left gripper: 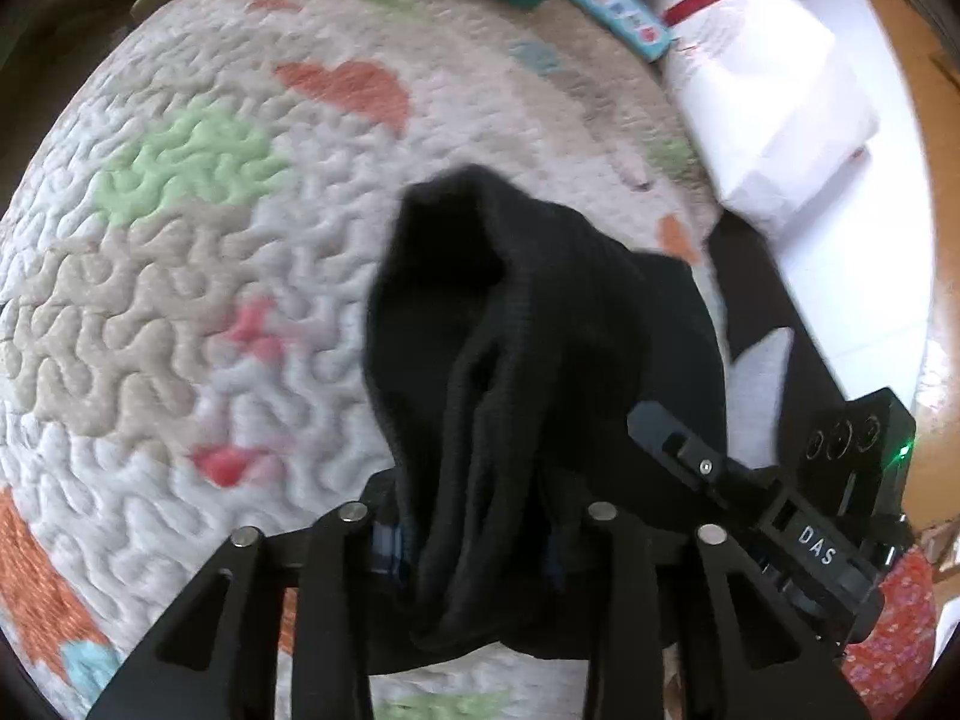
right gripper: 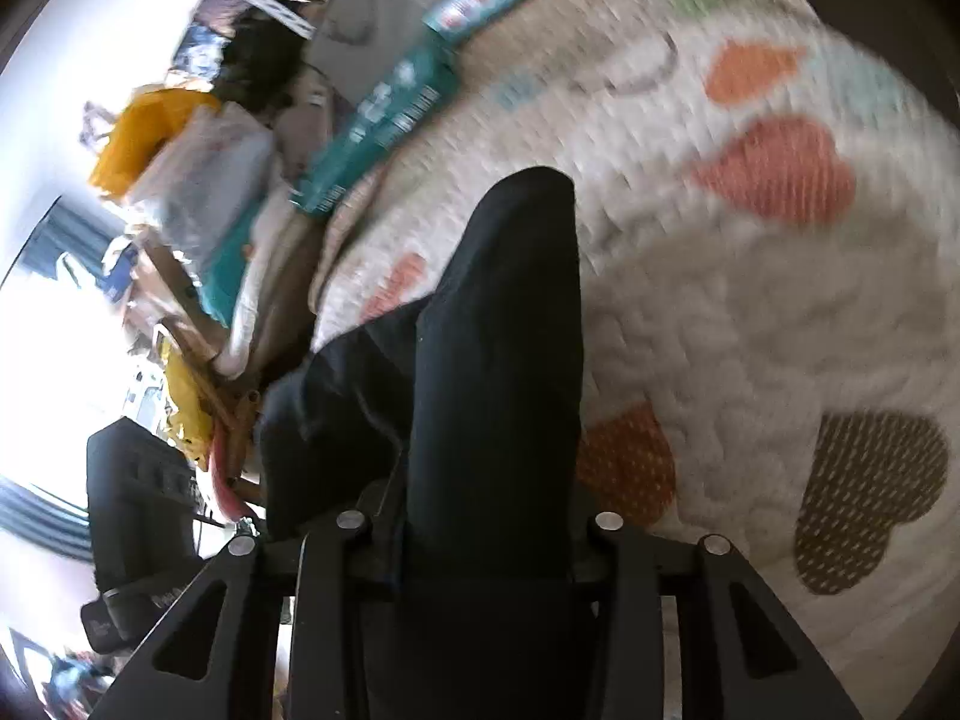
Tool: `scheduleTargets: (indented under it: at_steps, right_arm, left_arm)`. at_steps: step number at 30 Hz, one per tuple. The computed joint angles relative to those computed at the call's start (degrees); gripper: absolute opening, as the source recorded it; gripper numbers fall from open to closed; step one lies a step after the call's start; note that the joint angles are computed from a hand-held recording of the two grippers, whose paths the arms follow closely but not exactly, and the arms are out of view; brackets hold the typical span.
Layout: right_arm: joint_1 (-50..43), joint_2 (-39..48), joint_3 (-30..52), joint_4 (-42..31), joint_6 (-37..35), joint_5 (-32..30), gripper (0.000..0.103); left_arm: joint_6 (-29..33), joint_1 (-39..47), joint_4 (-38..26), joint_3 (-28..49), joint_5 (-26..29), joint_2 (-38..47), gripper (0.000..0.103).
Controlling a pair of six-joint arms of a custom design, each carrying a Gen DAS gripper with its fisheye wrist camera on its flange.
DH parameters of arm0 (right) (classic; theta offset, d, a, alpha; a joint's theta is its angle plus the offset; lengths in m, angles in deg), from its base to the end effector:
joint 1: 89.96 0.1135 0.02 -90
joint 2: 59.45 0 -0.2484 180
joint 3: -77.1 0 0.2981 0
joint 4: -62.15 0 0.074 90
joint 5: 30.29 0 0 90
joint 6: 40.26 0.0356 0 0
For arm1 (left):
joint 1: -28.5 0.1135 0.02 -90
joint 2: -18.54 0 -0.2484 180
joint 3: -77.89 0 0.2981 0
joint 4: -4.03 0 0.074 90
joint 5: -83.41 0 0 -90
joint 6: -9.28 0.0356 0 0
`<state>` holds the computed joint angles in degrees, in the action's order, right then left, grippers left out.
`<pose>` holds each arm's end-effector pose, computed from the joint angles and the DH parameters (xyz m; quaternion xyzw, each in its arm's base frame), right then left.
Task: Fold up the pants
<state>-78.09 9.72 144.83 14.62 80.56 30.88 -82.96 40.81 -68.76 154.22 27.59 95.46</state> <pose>0.2888 0.0782 0.2588 0.0633 0.9091 0.3407 0.2313 0.2890 0.0426 0.2533 -0.0776 0.9436 -0.2775 0.1631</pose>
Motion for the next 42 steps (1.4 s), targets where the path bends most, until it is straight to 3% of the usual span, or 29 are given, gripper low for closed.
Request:
scheduleTargets:
  at_steps: [2, 3, 4, 5, 10, 12, 14, 19, 23, 26, 29, 34, 38, 42]
  right_arm:
    - [0.1, 1.9, -0.6, -0.8, 0.9, 2.1, 0.045]
    - [0.0, 1.6, -1.4, -0.5, 1.3, 3.6, 0.049]
    - [-0.6, 1.1, -2.0, -0.5, 1.0, 4.3, 0.061]
    - [-0.9, 1.0, -1.8, -1.2, 0.6, 4.9, 0.066]
    - [-0.3, -1.9, -0.1, -4.1, -0.6, 10.8, 0.067]
    - [-0.6, -4.4, -0.2, -4.7, -0.4, 11.9, 0.067]
    - [-0.4, -6.7, -0.1, -5.9, -0.5, 12.0, 0.067]
    - [4.1, -8.2, -1.0, -11.6, -1.8, 14.8, 0.067]
    - [4.8, -7.9, -5.2, -9.6, -0.1, 15.7, 0.070]
    - [3.2, -7.2, -5.6, -9.0, 1.8, 13.1, 0.077]
    - [2.7, -8.9, -5.3, -9.7, 1.1, 13.6, 0.077]
    - [4.3, -17.8, -2.6, -14.9, 0.2, 21.5, 0.077]
    - [7.6, -28.3, -2.7, -20.1, 1.9, 25.6, 0.077]
    - [23.7, -41.1, -6.9, -27.0, 8.7, 42.4, 0.079]
  left_arm:
    - [-0.5, 1.7, 0.0, -0.4, -1.4, 2.1, 0.051]
    - [0.0, 3.5, -0.2, -0.9, 1.5, 2.5, 0.057]
    - [0.4, 5.1, -0.6, -1.4, 4.3, 2.6, 0.058]
    - [1.2, 6.4, -1.5, -1.6, 6.0, 2.7, 0.060]
    - [9.2, 10.5, -7.0, 1.0, 7.8, 1.6, 0.060]
    - [8.1, 11.5, -6.2, 2.9, 8.5, 1.0, 0.061]
    - [3.5, 10.3, -2.9, 4.4, 6.4, 0.6, 0.061]
    - [-6.8, 2.5, 5.3, 5.6, -6.0, 3.6, 0.062]
    - [-9.0, -4.6, 8.7, 5.1, -20.7, 6.2, 0.064]
    - [-8.3, -4.3, 9.8, 4.0, -22.1, 5.6, 0.072]
    - [-8.1, -1.6, 7.2, 5.5, -18.0, 5.7, 0.072]
    - [-3.1, 6.5, 0.9, 2.9, -11.9, -5.4, 0.072]
    - [4.7, 11.8, -4.7, -3.9, -13.6, -25.8, 0.078]
    - [4.0, 15.0, -6.1, -9.9, -18.0, -47.5, 0.092]
